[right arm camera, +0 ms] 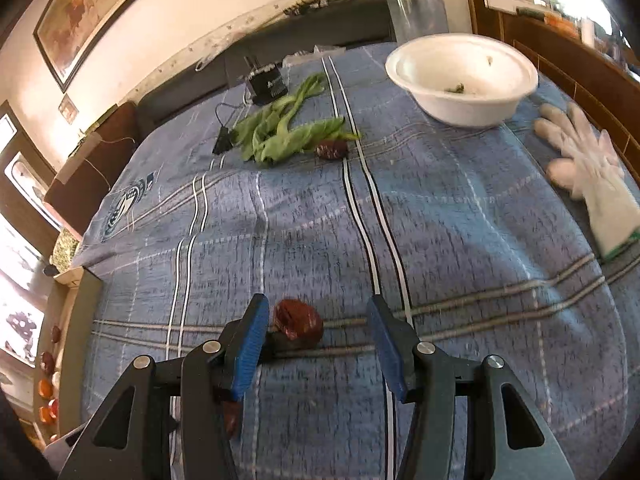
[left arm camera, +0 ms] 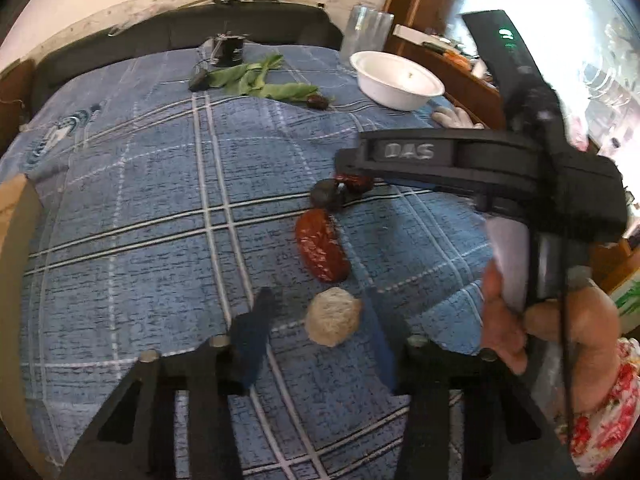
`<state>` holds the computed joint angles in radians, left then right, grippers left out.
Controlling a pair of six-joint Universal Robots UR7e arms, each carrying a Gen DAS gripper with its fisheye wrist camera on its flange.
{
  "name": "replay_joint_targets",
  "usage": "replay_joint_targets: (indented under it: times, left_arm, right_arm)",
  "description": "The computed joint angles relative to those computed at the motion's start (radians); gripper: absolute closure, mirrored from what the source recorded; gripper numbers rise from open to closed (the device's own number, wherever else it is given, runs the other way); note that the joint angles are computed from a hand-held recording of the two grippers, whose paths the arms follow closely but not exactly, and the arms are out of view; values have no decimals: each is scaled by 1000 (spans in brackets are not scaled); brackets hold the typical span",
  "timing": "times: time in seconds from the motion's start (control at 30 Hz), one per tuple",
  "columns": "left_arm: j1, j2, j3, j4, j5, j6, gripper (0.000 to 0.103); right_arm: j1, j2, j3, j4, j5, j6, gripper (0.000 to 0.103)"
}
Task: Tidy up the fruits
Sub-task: 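Grasp the pale round cake with the left gripper while the right gripper grasps a red date, then carry the cake and date into the tray and open both grippers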
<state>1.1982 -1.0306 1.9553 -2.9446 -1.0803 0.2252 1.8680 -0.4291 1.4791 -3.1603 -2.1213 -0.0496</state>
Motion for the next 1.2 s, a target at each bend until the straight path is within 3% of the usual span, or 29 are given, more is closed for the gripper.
replay_joint_targets:
  times: [0.1,0.23,0.27,0.47,0.77,0.97,1.07,1.2]
  left_arm:
    - [6,-3,16,-31,-28,13,71]
    - [1,-7,35,-50,-35,41,74]
    - [3,-8,34,-49,-41,38,74]
    - [19,-22,26,-21,-91,23,76]
    - [5,-42,65,-75,-76,37,76]
    - [31,-177,117,-47,-138,-79,76]
    - [40,-273,160,-51,-92,-120,76]
    - [52,-394,210,-98,52,-132,76]
  right_arm:
    - [14,25,-30,4,-53,-43,52]
    - [25,36,-34,4,-93,-74,81]
    - [26,32,-26,2,-98,-67,82]
    - [24,-31,70,-50,-62,-10,82]
    - [56,-139,231,-130,-26,34,82]
    - [81,-176,283,-122,73,79,82]
    - [104,-161,269,-104,128,80,82]
    - [140,-115,214,-49,205,82,81]
